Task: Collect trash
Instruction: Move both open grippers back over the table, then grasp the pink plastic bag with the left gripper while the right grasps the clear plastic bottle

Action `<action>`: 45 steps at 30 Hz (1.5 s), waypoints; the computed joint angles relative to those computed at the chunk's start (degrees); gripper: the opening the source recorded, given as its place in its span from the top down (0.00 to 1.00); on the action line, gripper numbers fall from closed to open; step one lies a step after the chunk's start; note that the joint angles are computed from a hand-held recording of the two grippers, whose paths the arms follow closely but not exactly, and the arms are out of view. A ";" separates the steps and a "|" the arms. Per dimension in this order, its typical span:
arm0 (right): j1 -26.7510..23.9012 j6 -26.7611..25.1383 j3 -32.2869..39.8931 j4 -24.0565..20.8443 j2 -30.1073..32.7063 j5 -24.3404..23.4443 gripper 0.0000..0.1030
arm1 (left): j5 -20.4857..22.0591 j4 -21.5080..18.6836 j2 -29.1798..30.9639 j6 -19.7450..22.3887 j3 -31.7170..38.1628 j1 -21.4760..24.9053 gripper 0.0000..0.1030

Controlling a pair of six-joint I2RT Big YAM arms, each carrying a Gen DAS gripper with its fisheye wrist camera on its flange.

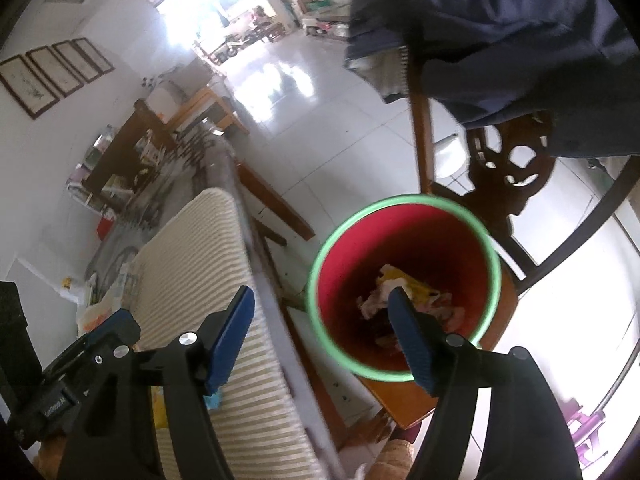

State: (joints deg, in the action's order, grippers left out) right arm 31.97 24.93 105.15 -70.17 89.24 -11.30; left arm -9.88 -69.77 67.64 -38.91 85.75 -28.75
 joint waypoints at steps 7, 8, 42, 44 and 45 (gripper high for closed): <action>7.80 2.35 2.25 -0.64 1.52 2.56 0.29 | -0.14 -3.26 -10.90 -0.63 -7.78 6.06 0.39; 8.93 2.62 2.59 -0.74 1.84 2.91 0.29 | 0.16 -3.98 -13.02 -0.39 -9.12 7.79 0.39; 35.81 6.08 23.29 -13.57 22.76 2.60 0.37 | 30.55 -15.06 -28.35 34.07 -20.89 69.72 0.39; 36.05 5.60 22.13 -12.64 21.43 4.39 0.37 | 29.74 -13.02 -26.76 32.49 -21.02 68.03 0.39; 36.10 5.56 21.12 -12.17 20.61 5.02 0.37 | 28.81 -11.49 -25.49 31.52 -20.99 66.81 0.40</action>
